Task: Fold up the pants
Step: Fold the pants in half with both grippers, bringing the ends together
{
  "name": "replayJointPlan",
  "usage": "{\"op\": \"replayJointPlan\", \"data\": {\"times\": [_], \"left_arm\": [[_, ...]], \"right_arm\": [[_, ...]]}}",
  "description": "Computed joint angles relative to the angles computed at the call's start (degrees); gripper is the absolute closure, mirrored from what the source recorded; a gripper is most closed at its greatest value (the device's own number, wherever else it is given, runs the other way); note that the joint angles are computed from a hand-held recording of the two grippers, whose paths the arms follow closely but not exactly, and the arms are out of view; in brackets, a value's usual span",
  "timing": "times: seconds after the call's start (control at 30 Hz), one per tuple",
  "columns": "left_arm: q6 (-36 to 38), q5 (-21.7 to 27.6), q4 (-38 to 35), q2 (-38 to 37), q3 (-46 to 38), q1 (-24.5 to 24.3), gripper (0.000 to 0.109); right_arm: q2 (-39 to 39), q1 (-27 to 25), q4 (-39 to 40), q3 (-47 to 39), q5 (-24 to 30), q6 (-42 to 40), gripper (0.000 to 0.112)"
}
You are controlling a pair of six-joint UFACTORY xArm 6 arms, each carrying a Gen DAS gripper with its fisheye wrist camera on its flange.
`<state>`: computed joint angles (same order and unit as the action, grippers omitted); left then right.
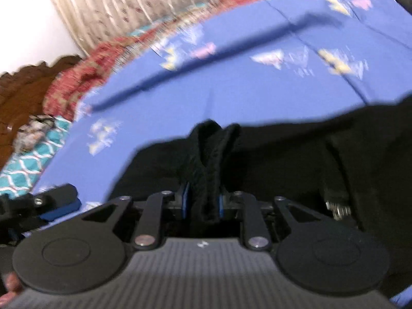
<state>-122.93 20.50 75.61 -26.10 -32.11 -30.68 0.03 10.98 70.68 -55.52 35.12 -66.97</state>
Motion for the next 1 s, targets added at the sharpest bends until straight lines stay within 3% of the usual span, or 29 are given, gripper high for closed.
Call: {"op": "replayJointPlan", "data": {"times": [0.03,0.1,0.2,0.3,0.4,0.47,0.57,0.67,0.77,0.87,1.0], "left_arm": [[4.9,0.5,-4.6,1.9,-0.8,-0.5,0.039],[14.7,4.3,-14.9,5.4,-2.2,-2.2,0.040],[22.2,9.4,-22.5,7.6,-2.9,-3.7,0.029],[20.9,7.6,-22.3,6.5,-1.3,-2.7,0.028],[22.7,9.3,-23.5,6.9,-2.2,-3.3,0.028],[23.1,9.9,-23.9,7.0,-2.5,-3.6,0.028],[21.7,9.9,-23.9,4.6,-1.7,-4.1,0.031],[19.0,11.5,-21.8,-0.1,-0.4,-5.0,0.032],[16.3,11.6,-18.1,-2.9,-1.3,-4.5,0.032],[17.2,7.5,-16.4,1.0,-6.1,-1.8,0.032],[21.0,-0.2,-16.5,13.3,-15.7,1.0,0.039]], "right_arm": [[0.7,0.4,-1.9,-0.2,-0.8,0.7,0.072],[1.0,0.2,-5.0,-0.5,1.3,3.8,0.071],[3.1,-3.2,-7.6,-3.6,12.0,9.3,0.071],[0.7,-3.8,-4.7,-1.9,10.9,6.5,0.071],[-3.9,-2.3,3.2,2.0,3.7,-3.6,0.070],[-5.0,-2.6,6.4,3.2,3.6,-8.8,0.070],[-0.3,0.6,-3.4,1.2,-1.1,-2.4,0.071],[2.2,-2.2,-4.3,-1.9,4.1,5.4,0.071],[0.9,-4.8,2.0,-2.2,6.8,1.2,0.071],[-0.9,-7.3,7.0,-1.2,6.8,-4.1,0.071],[-1.2,-11.2,9.6,-1.2,5.8,-5.3,0.071]]}}
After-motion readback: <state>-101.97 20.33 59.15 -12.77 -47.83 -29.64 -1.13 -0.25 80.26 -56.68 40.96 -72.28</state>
